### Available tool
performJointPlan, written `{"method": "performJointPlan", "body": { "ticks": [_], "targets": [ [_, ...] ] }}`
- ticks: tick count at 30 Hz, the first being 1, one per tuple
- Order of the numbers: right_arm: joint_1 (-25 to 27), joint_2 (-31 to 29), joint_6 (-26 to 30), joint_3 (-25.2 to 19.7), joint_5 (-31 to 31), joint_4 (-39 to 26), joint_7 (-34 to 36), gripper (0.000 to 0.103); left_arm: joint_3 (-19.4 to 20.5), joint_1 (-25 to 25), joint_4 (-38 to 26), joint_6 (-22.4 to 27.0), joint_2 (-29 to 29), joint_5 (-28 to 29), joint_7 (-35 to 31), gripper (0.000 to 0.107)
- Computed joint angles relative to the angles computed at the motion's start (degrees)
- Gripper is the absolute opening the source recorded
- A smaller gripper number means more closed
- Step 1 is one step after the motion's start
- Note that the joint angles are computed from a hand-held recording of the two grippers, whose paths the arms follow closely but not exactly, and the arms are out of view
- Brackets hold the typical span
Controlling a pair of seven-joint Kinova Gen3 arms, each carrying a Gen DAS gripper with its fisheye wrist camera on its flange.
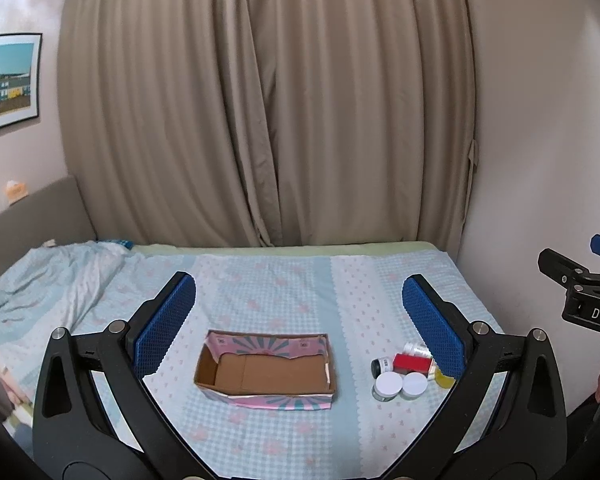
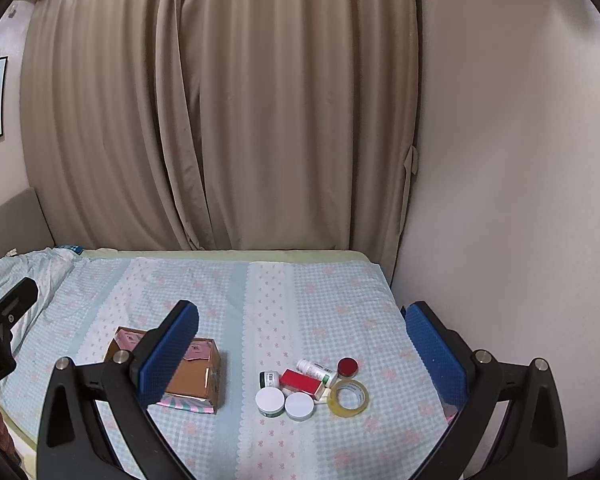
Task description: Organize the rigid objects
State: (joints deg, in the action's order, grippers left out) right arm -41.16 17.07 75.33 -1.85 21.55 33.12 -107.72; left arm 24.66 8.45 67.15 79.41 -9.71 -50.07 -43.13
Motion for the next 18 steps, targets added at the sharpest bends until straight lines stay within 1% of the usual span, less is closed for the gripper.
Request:
{"method": "performJointPlan", "body": {
  "ticks": [2, 6, 12, 14, 18],
  "targets": [
    [-0.2, -1.2, -1.4, -0.2, 0.6, 2.7, -0.8, 0.103, 0.3, 0.0, 0.3, -0.1, 0.1, -0.7, 0.4, 0.103],
    [0.4, -1.2, -2.0, -0.6, 0.6, 3.2, -0.9, 0.103, -0.3, 0.0, 0.7, -1.0, -0.1, -0.3, 0.1, 0.103],
    [0.4, -2.5, -3.9, -1.2, 1.6, 6.5, -2.4, 0.103, -0.5, -0.3, 1.3, -1.5, -0.2, 0.2, 0.1, 0.103],
    [0.3, -2.6, -4.0, -1.4, 2.0, 6.8, -2.6, 0.103, -0.8, -0.4, 1.5, -1.8, -0.4, 0.7, 0.0, 0.103],
    [0.4, -2.6, -3.9, -1.7, 2.3, 6.8, -2.7, 0.103, -2.1, -1.2, 2.8, -3.9, -1.7, 3.3, -0.7, 0.103]
  ]
}}
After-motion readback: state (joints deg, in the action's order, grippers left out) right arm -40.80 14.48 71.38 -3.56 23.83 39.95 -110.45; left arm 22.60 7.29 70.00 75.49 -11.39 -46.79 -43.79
